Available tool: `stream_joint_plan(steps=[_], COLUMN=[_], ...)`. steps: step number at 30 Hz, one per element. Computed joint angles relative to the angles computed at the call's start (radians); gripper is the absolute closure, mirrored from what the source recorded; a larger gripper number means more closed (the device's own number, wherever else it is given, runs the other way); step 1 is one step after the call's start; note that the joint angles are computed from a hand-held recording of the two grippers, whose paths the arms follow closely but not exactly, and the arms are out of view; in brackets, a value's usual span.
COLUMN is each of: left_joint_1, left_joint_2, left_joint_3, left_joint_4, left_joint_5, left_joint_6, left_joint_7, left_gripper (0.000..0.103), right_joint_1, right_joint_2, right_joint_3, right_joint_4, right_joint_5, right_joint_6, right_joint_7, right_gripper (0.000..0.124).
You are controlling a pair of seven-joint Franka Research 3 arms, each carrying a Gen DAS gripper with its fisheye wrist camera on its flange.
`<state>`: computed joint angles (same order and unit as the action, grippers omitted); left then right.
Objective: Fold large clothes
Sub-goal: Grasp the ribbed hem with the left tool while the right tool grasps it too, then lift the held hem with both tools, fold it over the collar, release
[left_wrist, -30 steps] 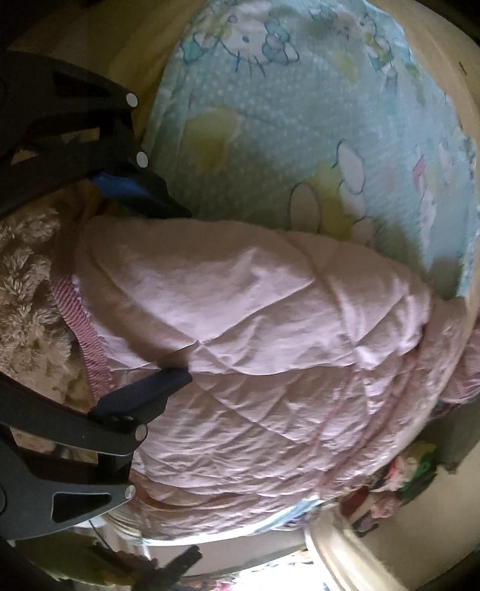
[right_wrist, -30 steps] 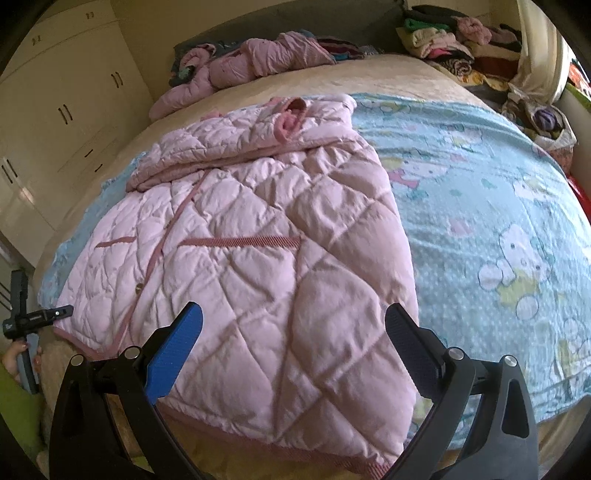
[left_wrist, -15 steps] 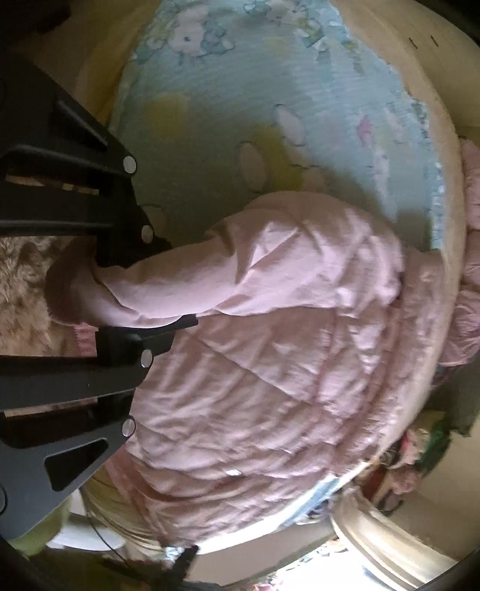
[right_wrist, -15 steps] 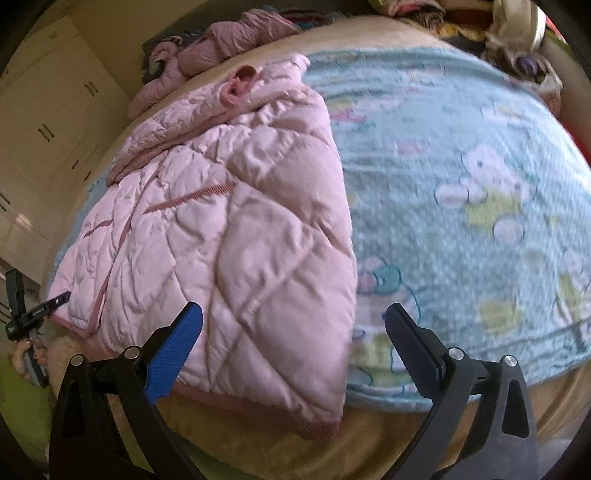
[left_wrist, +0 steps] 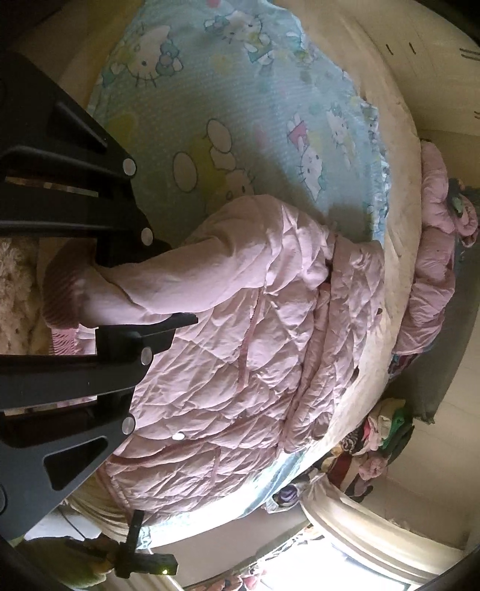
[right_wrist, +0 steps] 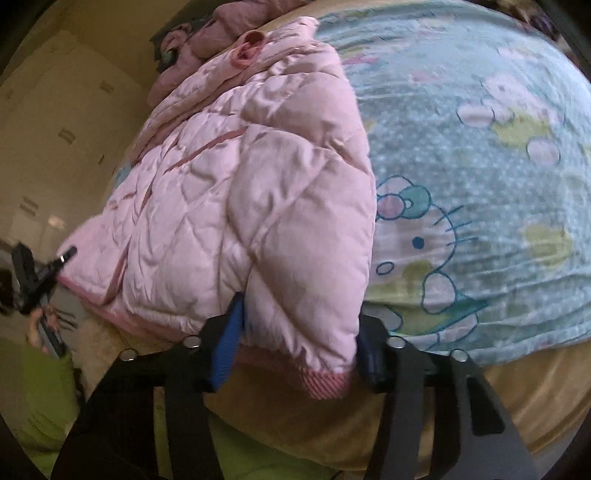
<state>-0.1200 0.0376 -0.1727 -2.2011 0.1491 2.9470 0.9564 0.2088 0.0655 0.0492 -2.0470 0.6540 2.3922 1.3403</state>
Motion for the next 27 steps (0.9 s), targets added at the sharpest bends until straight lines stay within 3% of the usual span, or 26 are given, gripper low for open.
stream_joint_plan(steps=[4,13,22,27], left_joint_1=[-0.001,0.005,0.001,-0.006], left_joint_2=[-0.010,-0.020,0.016,0.049], left_joint_3=[0.009,0.018,0.039,0.052], left_joint_4=[-0.004,0.023,0.141,0.205], left_joint_5=[0.072,0.246,0.557,0.632], left_joint_6=[0.005,-0.006,-0.044,-0.062], left_joint_7=[-0.064,-0.202,-0.468,-0.530], left_gripper=[0.092,0.092,0.092,0.092], right_joint_1=[-0.002,0.017,0.012,-0.001], right_joint_2=[-0.022,-0.010,0.085,0.164], right_joint_3=[0.003,0.013,0.036,0.055], right_joint_4=[0.012,0.105,0.270,0.380], right_joint_5=[0.075,0.254,0.262,0.243], right_joint_6=[0.002,0.152,0.241,0.263], right_joint_7=[-0.096,-0.281,-0.317,-0.302], right_gripper=[0.105,0.108,0.109,0.109])
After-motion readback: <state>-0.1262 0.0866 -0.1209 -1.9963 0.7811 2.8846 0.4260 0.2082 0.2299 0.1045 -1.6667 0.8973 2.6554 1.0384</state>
